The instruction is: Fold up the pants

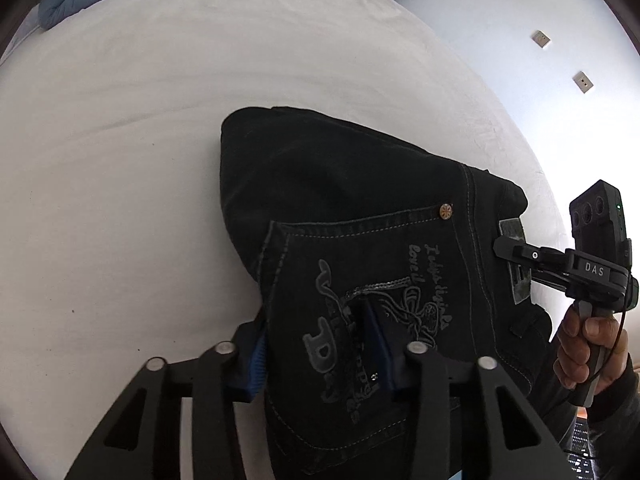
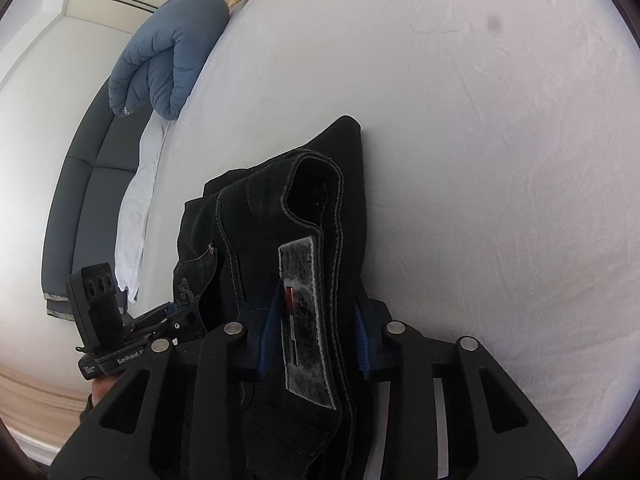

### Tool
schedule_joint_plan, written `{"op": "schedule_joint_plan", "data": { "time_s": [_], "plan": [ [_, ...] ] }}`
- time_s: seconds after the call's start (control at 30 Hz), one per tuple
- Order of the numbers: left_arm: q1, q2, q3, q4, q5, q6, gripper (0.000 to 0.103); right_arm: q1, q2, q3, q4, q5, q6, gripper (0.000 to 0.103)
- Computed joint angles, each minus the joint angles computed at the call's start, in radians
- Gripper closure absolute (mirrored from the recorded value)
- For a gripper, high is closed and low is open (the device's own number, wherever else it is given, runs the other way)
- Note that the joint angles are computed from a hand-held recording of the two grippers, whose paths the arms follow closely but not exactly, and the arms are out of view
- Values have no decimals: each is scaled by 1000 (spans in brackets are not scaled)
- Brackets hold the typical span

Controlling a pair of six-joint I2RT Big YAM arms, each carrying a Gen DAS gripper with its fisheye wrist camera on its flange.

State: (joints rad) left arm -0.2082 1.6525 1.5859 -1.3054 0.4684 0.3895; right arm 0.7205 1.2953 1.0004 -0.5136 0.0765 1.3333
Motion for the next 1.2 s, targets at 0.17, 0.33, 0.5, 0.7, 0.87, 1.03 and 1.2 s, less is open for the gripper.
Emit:
{"op": "schedule_joint_plan", "data": {
  "time_s": [0.17,0.33,0.5,0.7,0.87,1.03,1.2],
  "plan": [
    [1,-44,-9,28,42,-39,82,32,-9,87,-107,98,-98,83],
    [-23,-55,44,61,63,-60,83,-5,-27,153,-151,123,-196,83],
    [-60,17,183,85,44,-92,83,-115,-25,214,-167,87,-310,83],
    [-94,201,422,41,-1,-104,83,-275,9,216,-127,-22,-362,83],
    [-137,308,473,52,-75,-131,79,-374,79,177,-115,-123,-367,80],
    [-125,293,376,161,-85,-193,48,-413,34,10,75,-175,-305,64],
    [-108,179,256,282,-69,-237,36,-352,-67,-5,-31,-14,-264,46]
  ]
}}
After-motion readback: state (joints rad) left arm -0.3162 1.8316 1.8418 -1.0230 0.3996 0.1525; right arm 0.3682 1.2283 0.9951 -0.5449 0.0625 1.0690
